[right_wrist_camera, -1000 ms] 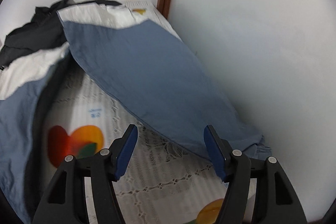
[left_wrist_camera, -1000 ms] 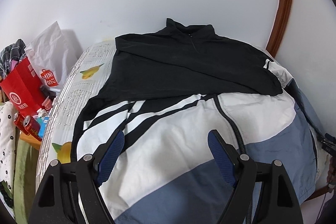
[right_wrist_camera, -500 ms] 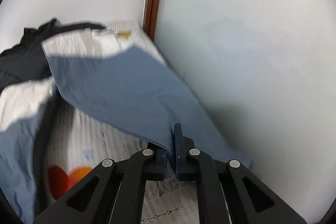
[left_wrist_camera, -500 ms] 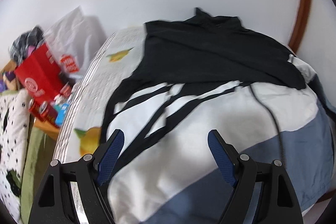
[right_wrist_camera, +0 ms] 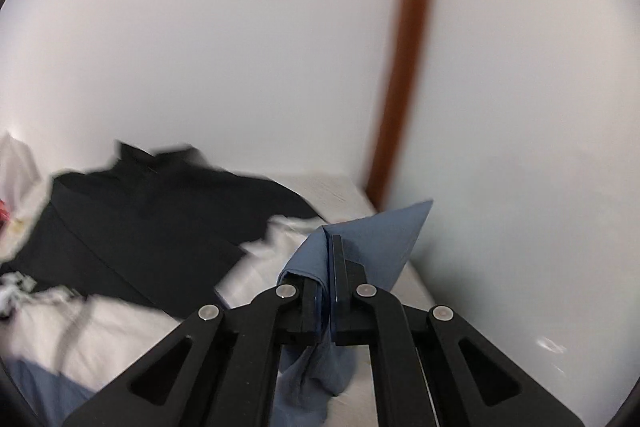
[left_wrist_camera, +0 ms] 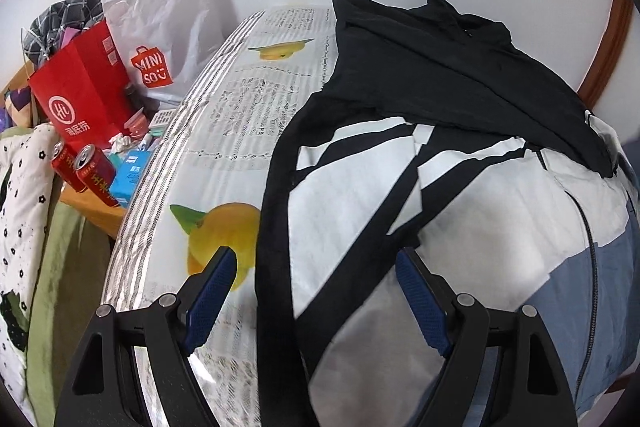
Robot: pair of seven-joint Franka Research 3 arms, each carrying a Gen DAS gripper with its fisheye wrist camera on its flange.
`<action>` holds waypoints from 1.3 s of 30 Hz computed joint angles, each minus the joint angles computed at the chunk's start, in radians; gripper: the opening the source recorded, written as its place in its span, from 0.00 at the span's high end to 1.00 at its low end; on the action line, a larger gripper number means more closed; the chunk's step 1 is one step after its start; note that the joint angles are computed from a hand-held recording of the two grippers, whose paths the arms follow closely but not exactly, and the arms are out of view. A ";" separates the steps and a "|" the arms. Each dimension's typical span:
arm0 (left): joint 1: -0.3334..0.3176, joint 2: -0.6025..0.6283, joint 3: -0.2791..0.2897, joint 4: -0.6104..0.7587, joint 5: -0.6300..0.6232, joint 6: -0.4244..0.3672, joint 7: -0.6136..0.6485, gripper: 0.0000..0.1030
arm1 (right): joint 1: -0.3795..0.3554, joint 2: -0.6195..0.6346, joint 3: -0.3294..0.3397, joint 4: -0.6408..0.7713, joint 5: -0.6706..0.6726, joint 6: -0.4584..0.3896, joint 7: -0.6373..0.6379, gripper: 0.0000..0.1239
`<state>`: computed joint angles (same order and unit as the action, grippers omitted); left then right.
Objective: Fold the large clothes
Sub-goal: 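Grasp the blue-grey sleeve cuff with the right gripper, fold it across the body, then open the right gripper and withdraw it from the folded sleeve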
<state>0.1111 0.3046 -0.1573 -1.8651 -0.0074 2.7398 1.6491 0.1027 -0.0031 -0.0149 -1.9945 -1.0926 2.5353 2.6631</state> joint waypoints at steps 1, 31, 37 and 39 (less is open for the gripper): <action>0.001 0.008 0.001 0.006 0.003 -0.001 0.004 0.22 | 0.009 0.047 0.009 0.055 0.009 0.015 -0.013 0.98; 0.010 -0.026 -0.030 0.004 -0.145 -0.048 0.158 0.22 | 0.204 0.476 -0.022 0.326 0.720 0.102 -0.549 0.26; -0.030 -0.053 -0.038 0.012 -0.124 -0.067 0.162 0.22 | 0.280 0.252 -0.130 0.054 0.634 0.211 -0.445 0.26; -0.052 -0.058 -0.042 0.023 -0.109 -0.065 0.161 0.22 | 0.278 0.162 -0.151 -0.032 0.535 0.224 -0.356 0.26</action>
